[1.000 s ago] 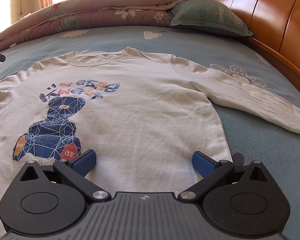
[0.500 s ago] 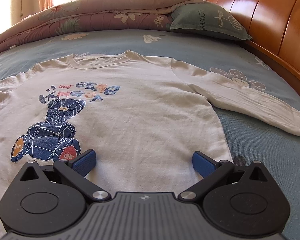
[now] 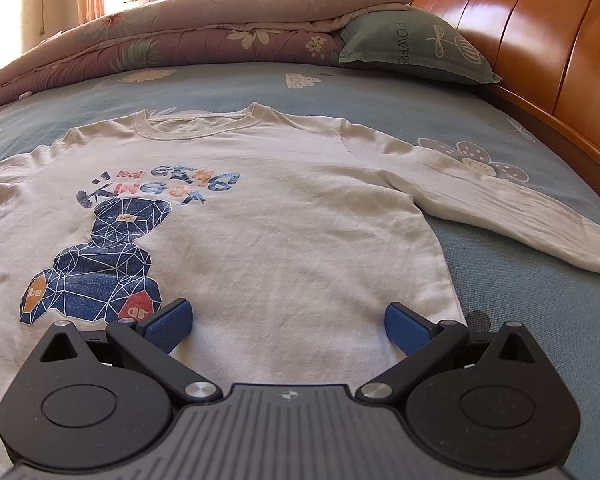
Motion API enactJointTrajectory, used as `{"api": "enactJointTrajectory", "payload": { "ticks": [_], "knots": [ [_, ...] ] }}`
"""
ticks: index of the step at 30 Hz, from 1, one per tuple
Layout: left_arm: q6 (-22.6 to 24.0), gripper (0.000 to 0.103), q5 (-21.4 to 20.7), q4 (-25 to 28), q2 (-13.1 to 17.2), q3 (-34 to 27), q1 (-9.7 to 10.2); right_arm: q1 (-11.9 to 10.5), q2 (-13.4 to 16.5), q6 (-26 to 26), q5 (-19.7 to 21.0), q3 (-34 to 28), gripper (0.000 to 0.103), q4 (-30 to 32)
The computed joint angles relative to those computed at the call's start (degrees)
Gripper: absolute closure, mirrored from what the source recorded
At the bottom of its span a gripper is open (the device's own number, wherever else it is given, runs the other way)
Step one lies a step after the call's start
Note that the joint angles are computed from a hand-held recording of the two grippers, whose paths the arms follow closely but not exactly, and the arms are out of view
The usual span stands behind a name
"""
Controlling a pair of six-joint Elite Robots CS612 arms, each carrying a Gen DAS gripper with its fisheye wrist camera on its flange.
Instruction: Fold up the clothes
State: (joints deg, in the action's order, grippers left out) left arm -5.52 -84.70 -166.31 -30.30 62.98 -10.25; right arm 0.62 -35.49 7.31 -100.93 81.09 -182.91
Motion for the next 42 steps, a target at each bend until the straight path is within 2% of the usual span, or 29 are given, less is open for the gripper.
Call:
{"api": "enactJointTrajectory", "payload": {
  "ticks": [2,5,8,11,13,16,20,23,26,31,38,42],
  "knots": [
    [-3.19,0.001,-0.80,-1.06,0.62,-1.62,0.84,0.03,0.02,0.00,-0.10,0.01,0.000,-0.11],
    [-11.03,0.001,-5.24,2.13,2.29,-5.00,2.66,0.05,0.04,0.00,-0.16,0.02,0.000,-0.20],
    [-16.22,0.001,-7.72,-0.84,2.76,-3.75,3.79,0.04,0.04,0.05,-0.11,0.01,0.000,-0.18],
    [-16.56,0.001,-9.44,-3.35,1.16,-0.36,4.09,0.03,0.05,0.07,-0.08,0.00,0.000,-0.17],
    [-15.49,0.001,-8.80,-1.87,0.33,0.15,4.16,0.02,0.05,0.09,-0.06,0.00,0.000,-0.16],
    [-16.46,0.001,-4.68,-3.01,0.32,-0.35,4.54,0.00,0.05,0.13,0.00,-0.01,0.000,-0.14],
    [-26.11,0.001,-6.60,-0.80,1.18,-1.42,6.64,0.00,0.07,0.15,0.00,0.00,0.000,-0.19],
    [-29.30,0.001,-8.88,-6.33,0.35,1.91,7.64,-0.03,-0.03,0.19,0.10,0.00,0.000,0.16],
    [-32.11,0.001,-7.05,-4.30,-0.86,2.64,7.89,-0.09,-0.16,0.26,0.29,0.00,0.000,0.65],
    [-32.95,0.001,-5.25,-3.93,0.23,-0.82,8.04,-0.10,-0.20,0.16,0.38,0.08,0.000,0.63],
    [-34.94,0.001,-8.55,0.39,5.93,-9.91,8.95,0.01,-0.01,0.19,-0.03,-0.01,0.000,0.17],
    [-35.46,0.001,-4.18,1.51,7.73,-13.41,8.77,-0.01,0.08,0.16,0.02,-0.11,0.000,0.05]
  ]
}}
